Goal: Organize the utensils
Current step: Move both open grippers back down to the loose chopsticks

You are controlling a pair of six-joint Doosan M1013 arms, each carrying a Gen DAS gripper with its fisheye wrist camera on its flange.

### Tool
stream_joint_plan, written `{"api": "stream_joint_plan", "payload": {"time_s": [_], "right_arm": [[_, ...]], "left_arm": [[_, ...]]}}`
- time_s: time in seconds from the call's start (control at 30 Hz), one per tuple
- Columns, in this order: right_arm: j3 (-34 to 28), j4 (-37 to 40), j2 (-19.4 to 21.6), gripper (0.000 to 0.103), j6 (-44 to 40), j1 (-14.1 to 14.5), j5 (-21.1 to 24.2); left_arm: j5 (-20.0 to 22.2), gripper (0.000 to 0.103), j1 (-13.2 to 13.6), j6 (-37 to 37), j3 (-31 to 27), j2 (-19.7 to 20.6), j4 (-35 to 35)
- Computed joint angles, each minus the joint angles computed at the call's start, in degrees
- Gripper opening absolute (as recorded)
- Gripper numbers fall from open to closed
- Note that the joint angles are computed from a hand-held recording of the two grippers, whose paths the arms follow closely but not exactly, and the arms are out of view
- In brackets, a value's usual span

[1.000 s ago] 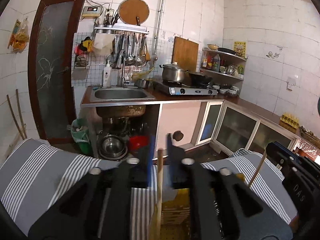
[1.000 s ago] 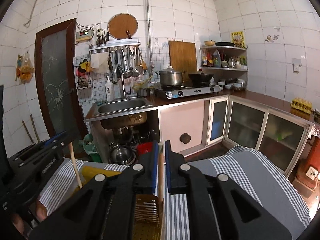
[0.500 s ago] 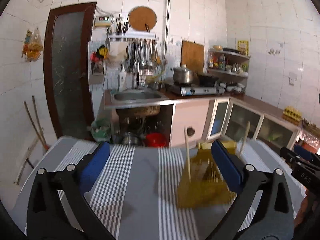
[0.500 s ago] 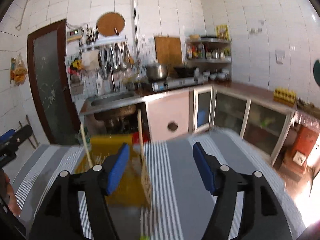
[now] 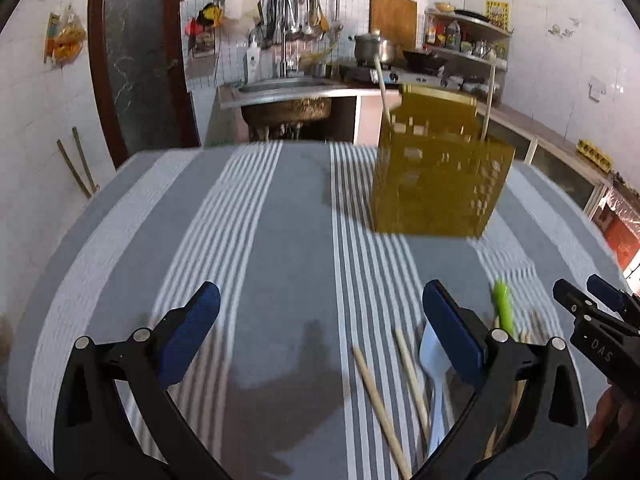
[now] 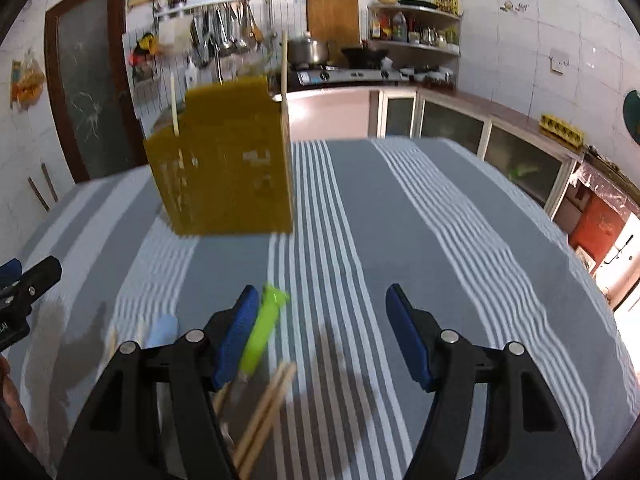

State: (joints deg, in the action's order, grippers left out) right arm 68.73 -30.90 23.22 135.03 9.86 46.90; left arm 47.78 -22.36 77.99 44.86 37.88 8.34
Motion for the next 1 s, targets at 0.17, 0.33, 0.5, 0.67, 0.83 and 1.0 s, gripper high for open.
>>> {"api": "stream_joint_plan", "payload": {"time_s": [0.17,0.33,0.5,0.67,0.83,1.0], "right_arm": [[1.8,1.1,-0.2,0.065,-0.1,0.3,1.2],[2.6,2.6,-0.1,0.065,0.5,0.1,2.4],[2.4,6.2,0.5,0.065,-0.6,-0.3,3.4],[2.1,5.6,0.7,0.065,-0.4,-0.2,4.0],[1.7,6.7,1.0,0.065,-1.2,-0.2,4.6],[1.0,7.1,1.4,0.064,-1.8,0.1,5.8]], "left_arm": [[2.5,0.098,0.2,2.2,1.1,0.6,-4.5],[5.4,0.098,0.3,2.0,0.5,1.7,-6.3],[8.1,0.097,0.3,0.7,-1.0,3.0,-5.9],[9.3,0.092,0.4,0.1,-1.0,3.2,-6.0],[10.0,0.092,-0.1,0.3,-0.9,3.2,-4.5],[10.1,0.089,-0.5,0.9,-0.3,2.9,-3.7]]}}
